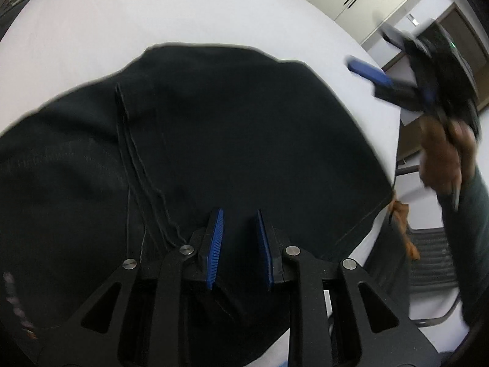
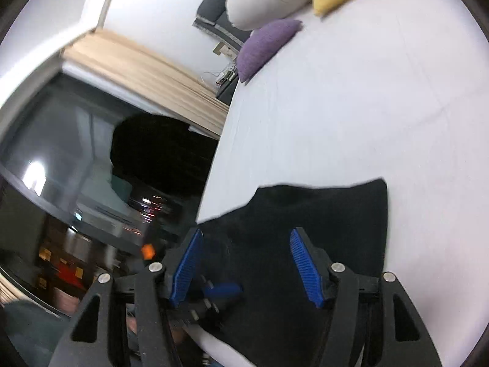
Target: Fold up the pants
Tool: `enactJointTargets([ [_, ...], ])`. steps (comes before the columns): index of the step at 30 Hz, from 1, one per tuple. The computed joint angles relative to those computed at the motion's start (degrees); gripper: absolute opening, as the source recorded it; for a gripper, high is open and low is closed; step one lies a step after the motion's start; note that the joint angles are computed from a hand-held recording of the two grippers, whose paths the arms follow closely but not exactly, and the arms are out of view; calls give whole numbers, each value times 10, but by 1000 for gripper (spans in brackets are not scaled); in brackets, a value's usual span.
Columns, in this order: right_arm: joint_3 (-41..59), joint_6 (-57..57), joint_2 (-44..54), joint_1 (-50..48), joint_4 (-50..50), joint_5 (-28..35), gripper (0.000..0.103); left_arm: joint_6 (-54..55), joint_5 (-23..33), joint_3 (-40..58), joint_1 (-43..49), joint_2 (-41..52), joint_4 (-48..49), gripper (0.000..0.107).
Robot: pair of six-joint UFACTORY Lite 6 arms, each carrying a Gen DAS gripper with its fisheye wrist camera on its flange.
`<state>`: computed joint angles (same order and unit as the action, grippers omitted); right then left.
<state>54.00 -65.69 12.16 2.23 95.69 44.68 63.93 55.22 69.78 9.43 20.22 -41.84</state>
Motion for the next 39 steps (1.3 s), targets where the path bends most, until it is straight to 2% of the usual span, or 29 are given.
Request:
enactJointTargets([
  [3, 56, -15, 101, 0, 12, 20, 64, 34, -3, -26, 14, -13, -17, 21],
  [6, 111, 7, 200, -15, -17, 36, 62, 57, 0, -33, 34, -15, -12, 21],
  [8, 100, -8, 224, -17, -6, 40, 46, 54, -19, -52, 22, -27, -17, 21],
  [12, 23, -54, 178, -50, -10, 88, 46, 55, -47, -105, -9, -67, -41, 21],
  [17, -136, -86, 49, -38, -43, 103, 47, 69, -17, -98, 16, -59, -45, 21],
  [20, -229, -88, -44, -20, -23, 74, 47, 83, -6, -72, 31, -31, -51, 21],
  [22, -253, -61, -91, -5, -25, 51, 47, 94, 5, -66, 45, -26, -52, 21],
  [25, -293, -47, -185, 40, 18, 28, 57, 111, 8, -61, 62, -22, -52, 21],
  [28, -309, -107, -188, 48, 108, 46, 67, 120, -2, -89, 67, -53, -55, 21],
  [30, -299, -134, -130, 63, 156, 34, 70, 115, 0, -106, 77, -83, -48, 21],
  [31, -286, -137, -96, 75, 166, 9, 63, 115, 3, -112, 85, -99, -47, 22],
  [32, -274, -129, -86, 98, 170, -39, 46, 116, 11, -118, 100, -119, -44, 22],
  [33, -269, -106, -100, 109, 161, -68, 45, 116, 23, -119, 119, -136, -41, 22],
  [34, -268, -78, -117, 113, 151, -72, 49, 121, 38, -120, 145, -150, -41, 22],
  [35, -270, -49, -142, 113, 137, -77, 54, 128, 63, -115, 180, -157, -44, 25],
  [36, -273, -28, -175, 123, 135, -91, 54, 132, 88, -107, 215, -157, -46, 29],
  [37, -278, -31, -195, 129, 150, -89, 54, 136, 122, -91, 266, -152, -51, 49],
  [38, -288, -52, -224, 140, 190, -72, 55, 139, 147, -77, 307, -145, -57, 76],
  [39, -295, -84, -245, 160, 242, -60, 58, 143, 174, -59, 355, -135, -68, 82],
])
